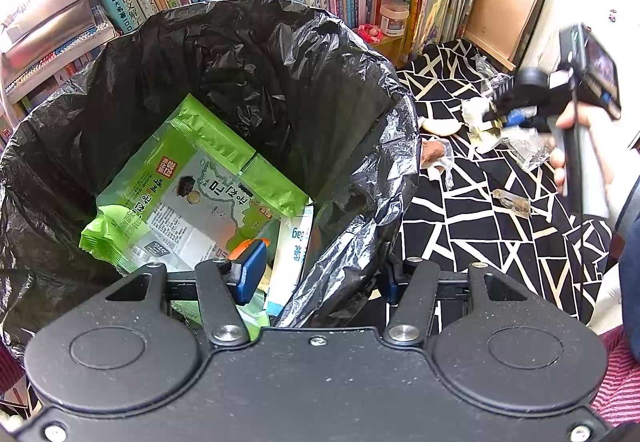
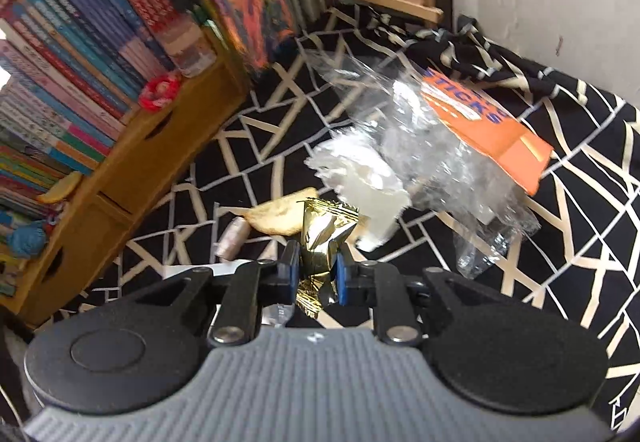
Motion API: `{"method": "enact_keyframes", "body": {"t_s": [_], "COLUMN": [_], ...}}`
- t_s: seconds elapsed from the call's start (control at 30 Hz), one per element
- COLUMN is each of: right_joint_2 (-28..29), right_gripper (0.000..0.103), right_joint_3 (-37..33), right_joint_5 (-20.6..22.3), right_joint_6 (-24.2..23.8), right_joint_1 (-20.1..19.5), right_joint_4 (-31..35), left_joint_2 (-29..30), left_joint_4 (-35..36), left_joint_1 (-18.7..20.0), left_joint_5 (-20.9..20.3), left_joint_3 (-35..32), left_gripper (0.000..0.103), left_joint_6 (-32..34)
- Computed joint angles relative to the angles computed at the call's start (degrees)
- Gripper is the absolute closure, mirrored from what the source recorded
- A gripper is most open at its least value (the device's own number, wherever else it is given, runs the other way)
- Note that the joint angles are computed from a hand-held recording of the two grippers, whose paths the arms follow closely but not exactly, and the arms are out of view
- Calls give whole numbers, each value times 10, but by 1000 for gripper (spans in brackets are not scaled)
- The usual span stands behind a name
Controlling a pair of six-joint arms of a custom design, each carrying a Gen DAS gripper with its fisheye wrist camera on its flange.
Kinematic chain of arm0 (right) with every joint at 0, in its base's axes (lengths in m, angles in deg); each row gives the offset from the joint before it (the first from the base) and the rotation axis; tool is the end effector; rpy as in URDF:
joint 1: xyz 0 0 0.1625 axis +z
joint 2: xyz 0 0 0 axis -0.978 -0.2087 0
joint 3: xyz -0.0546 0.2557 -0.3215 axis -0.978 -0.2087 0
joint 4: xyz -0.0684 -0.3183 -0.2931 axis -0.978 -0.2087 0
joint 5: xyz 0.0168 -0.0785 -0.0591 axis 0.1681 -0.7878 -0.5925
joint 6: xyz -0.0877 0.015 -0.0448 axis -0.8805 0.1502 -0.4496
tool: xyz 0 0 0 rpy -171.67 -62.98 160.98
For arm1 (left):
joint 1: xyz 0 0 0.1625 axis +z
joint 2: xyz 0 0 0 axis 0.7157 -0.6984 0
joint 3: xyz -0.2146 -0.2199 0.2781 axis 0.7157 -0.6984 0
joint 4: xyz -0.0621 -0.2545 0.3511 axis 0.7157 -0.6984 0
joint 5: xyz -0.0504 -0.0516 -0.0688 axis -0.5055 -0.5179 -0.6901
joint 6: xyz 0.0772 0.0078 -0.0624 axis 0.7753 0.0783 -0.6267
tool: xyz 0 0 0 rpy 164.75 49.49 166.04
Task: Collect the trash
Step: 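Lift the gold foil wrapper with the right gripper and release it into the bag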
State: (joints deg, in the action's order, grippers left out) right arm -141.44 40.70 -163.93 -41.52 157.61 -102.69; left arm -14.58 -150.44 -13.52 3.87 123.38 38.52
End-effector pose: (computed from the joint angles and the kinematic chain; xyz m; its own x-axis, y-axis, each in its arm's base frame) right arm -0.0136 -0.4604 0.3874 -0.6452 0.7189 0.2587 0.1388 0.4432 -0.8856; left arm -0.3936 -0.4707 0.0963 -0.5810 0.5968 -0.5534 0.7478 0.6599 -0.0734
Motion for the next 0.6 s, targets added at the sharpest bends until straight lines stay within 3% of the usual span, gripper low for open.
{"method": "enact_keyframes", "body": {"t_s": [0.1,0.2,0.47,0.6], "right_joint_2": [-4,-23,-37,-24], "right_gripper": [81,81,80,75], "right_joint_3": [2,12,26,17], "right_joint_5": [39,118,331,371], "right_joint_6": [-31,-48,-154,-195], "right_joint_1": [32,55,122,143], "right_joint_4": [-21,-23,-26,6], "left_joint_2": [0,1,2,3], "left_joint_4": [1,3,1,1], "left_joint_1": [0,1,0,0], "left_joint_5": [0,0,2,3], "left_joint_3": [0,-3,-2,-2], "left_gripper": [48,48,48,48], "left_joint_6": [0,0,0,2]}}
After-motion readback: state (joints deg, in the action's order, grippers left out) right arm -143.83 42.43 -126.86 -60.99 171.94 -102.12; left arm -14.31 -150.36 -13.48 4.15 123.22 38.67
